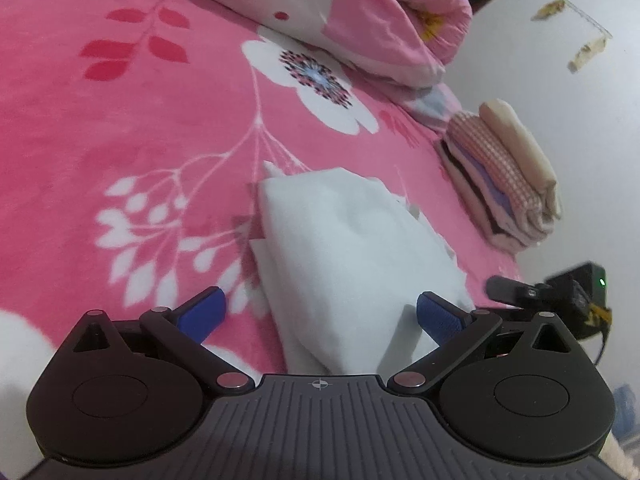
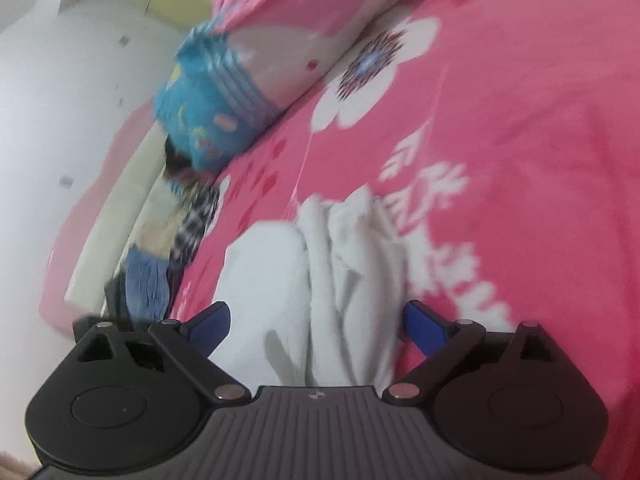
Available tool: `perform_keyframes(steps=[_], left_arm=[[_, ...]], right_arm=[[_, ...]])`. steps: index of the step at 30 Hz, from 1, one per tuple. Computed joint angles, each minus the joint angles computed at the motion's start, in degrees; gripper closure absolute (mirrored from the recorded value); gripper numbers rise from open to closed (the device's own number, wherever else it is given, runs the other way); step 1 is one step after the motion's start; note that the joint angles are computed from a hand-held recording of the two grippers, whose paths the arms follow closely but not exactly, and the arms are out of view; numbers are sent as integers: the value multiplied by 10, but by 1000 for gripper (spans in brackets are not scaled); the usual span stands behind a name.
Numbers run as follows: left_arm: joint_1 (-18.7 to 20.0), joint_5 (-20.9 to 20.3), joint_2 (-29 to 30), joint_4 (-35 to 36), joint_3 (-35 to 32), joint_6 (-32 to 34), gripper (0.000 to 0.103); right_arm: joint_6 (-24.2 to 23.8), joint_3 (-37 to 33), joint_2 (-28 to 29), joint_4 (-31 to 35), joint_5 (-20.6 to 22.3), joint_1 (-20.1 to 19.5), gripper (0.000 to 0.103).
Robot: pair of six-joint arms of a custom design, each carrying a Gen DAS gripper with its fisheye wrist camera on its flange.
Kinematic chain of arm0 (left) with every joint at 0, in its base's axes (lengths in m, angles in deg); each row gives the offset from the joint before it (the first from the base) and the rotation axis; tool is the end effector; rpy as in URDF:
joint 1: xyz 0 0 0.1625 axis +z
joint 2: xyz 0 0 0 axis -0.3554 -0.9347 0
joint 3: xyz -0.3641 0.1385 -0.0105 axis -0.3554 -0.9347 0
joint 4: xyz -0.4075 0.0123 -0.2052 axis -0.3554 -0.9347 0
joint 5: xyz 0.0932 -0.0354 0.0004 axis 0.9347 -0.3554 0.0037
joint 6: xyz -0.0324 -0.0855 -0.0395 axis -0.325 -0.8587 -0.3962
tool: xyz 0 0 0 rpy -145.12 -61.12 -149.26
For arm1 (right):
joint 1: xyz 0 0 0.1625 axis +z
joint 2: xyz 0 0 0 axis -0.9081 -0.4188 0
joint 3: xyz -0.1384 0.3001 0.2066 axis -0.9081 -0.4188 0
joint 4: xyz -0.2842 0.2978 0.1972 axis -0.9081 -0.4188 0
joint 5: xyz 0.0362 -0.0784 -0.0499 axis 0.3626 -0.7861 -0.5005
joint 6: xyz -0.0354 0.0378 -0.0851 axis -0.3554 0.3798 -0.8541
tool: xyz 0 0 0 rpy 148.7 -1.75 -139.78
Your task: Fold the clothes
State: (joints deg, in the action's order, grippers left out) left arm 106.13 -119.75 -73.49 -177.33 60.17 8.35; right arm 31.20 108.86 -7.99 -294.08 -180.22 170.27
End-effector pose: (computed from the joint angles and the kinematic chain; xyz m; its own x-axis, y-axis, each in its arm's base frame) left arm 0.0679 -0.6667 0.3428 -0.8567 0.5154 0.0207 0.5002 0.8399 -0.2107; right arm 0.2575 -0.5094 -0.0098 -0.9905 0.0892 -0.1050 0.1371 0.7127 -0.6879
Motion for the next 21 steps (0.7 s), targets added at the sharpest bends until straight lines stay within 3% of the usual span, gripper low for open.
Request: perform_keyframes(steps=[3,4,6,8,11,17,21], left_arm=[[0,-9,13,14,-12,-1,3],[1,-12,18,17,-16,-1,6],[1,-14,23,21,-22,-3,20],[1,-14,29,28,-30,-8,32],[1,-14,32,39,-39,-15,45],[-1,-33,38,69,-62,-31,53],[-22,-50,50,90,-80,-31,53]], right_arm=[[-25,-23,6,33,30,-8,8],[-33,-31,8,45,40,-11,12],[-43,-38,6,67,41,-11,25],[-48,-45,6,85,46,-13,49],[-53,-49,6,97,55,-16,74],[-68,-38,-1,65,77,-14,81],[-71,-22,-24,37,80,-10,82]])
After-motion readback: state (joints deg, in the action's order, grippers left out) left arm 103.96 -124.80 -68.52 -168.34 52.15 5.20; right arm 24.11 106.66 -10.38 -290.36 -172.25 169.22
